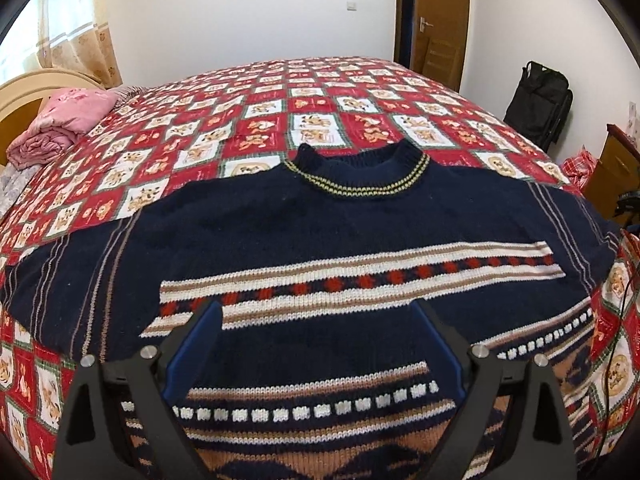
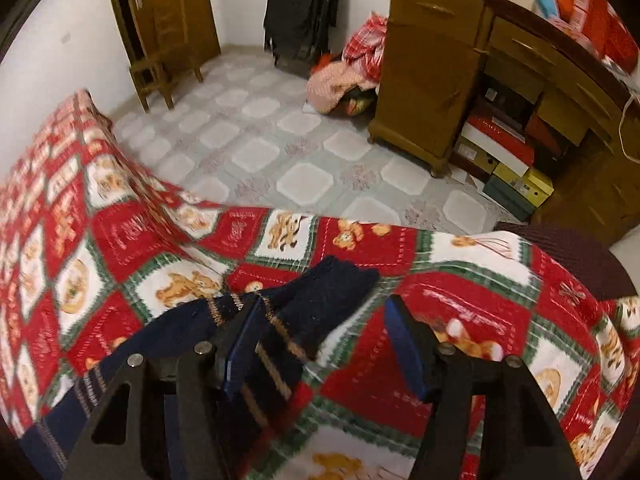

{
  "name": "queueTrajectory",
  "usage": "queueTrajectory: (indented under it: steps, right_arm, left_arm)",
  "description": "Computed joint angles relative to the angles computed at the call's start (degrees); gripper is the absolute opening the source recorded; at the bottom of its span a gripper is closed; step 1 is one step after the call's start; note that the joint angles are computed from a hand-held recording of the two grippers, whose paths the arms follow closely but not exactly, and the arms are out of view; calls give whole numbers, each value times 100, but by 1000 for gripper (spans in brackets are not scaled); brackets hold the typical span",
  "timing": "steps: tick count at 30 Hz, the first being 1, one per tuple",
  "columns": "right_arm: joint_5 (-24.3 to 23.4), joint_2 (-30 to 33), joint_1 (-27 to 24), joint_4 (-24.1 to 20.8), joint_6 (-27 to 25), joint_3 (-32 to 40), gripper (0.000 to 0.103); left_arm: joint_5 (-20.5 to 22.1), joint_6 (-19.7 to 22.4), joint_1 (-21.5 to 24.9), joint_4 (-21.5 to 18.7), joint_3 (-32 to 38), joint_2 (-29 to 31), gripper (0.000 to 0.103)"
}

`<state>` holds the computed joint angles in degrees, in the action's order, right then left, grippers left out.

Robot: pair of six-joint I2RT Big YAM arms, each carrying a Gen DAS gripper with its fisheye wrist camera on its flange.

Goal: Fold small clothes
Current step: 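Move the right tool to the sweater sleeve cuff and grasp it, then lift the sleeve with the right tool and fold it across the sweater body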

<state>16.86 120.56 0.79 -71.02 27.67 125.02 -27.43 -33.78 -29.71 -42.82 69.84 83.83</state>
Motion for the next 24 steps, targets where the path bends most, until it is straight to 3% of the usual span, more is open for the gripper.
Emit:
queueTrajectory:
  steps: [1,2,3,4,5,9,12,15,20,22,24]
  right_arm:
    - [53,164,29,-211,-89,247,63]
    - [61,296,47,-360,-188,437,53]
    - [-32,440,59,-540,-244,649,42]
    - [-229,567,38,-706,-283,805,17]
    - [-406,649,7,-821,-256,867,8]
    - [-320,353,-6,-416,-191,367,1]
    - [-876,-356,-114,594,138,-599,0]
    - [-1114,-954,-66,1335,237,-1271,0]
    - [-933,-1541,349,1698,-182,-1539,0]
    - [-974,-1454,377,1402,-134,-1272,0]
    - [-1305,-1250,250,1025,93,-964,1]
  left_arm:
    - [4,-7,16,-37,19,25,96]
    - [5,-21,33,-79,58,63,96]
    - [15,-43,51,-106,72,80,96]
    - [43,-72,74,-121,82,97,96]
    - [62,-96,84,-126,88,113,96]
    - [152,-125,106,-138,78,133,96]
    - [83,-54,99,-79,21,77,96]
    - [121,-66,128,43,-81,-32,96]
    - [191,-122,153,182,-221,-191,96]
    - [218,-106,150,278,-307,-287,96]
    - [213,-55,136,301,-363,-343,96]
